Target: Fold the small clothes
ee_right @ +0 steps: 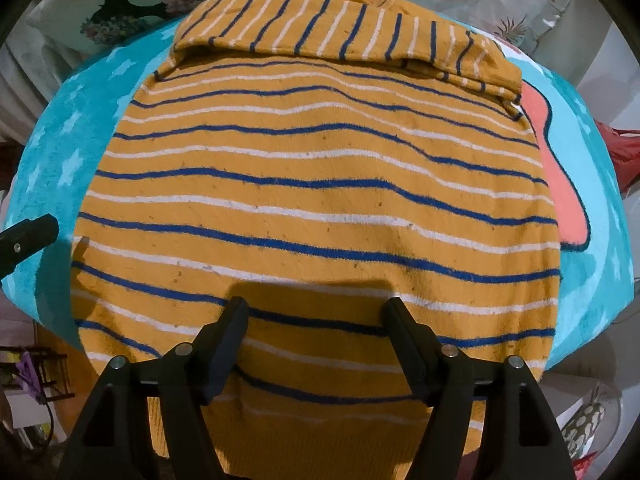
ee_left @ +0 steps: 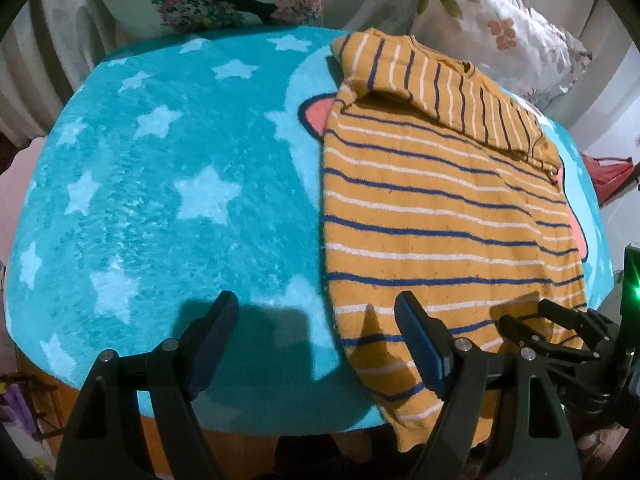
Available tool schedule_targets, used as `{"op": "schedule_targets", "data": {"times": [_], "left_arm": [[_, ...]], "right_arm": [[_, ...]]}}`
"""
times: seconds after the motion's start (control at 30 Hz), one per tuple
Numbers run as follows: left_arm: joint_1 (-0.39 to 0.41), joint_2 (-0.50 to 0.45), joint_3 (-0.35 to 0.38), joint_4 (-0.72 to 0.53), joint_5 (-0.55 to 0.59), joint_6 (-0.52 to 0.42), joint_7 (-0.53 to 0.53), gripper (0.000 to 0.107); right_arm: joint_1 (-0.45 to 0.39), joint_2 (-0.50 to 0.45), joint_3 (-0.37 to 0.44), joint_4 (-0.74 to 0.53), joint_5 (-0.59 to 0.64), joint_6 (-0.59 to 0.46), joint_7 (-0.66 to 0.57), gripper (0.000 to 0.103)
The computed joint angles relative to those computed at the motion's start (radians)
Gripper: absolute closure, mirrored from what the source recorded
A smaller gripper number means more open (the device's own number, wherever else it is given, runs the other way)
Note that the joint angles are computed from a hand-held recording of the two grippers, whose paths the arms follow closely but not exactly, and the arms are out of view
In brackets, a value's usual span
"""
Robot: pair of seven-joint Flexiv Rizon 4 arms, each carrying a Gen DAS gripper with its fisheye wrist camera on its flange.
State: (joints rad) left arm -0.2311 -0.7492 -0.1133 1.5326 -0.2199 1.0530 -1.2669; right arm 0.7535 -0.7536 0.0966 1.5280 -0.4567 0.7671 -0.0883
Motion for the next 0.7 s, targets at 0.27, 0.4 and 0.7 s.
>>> {"op": "schedule_targets", "data": {"times": [0.27, 0.4, 0.7], "left_arm": [[-0.011, -0.017, 0.022, -0.032, 0.026, -0.018, -0.014, 0.028], [-0.011, -0.018, 0.028, -0.035, 0.033, -0.029, -0.026, 0.028], [-0.006, -0.013, 0.026, -0.024, 0.038, -0.024, -0.044, 0.028]], "right_arm": [[-0.010, -0.023, 0.000, -0.019, 0.019, 0.014, -0.001, 0.023], [-0.013, -0.031, -0.003, -0.024, 0.025, 0.022, -0.003, 0.019], [-0.026, -0.021, -0.001, -0.001, 0.037, 0.045, -0.020, 0.011]]}}
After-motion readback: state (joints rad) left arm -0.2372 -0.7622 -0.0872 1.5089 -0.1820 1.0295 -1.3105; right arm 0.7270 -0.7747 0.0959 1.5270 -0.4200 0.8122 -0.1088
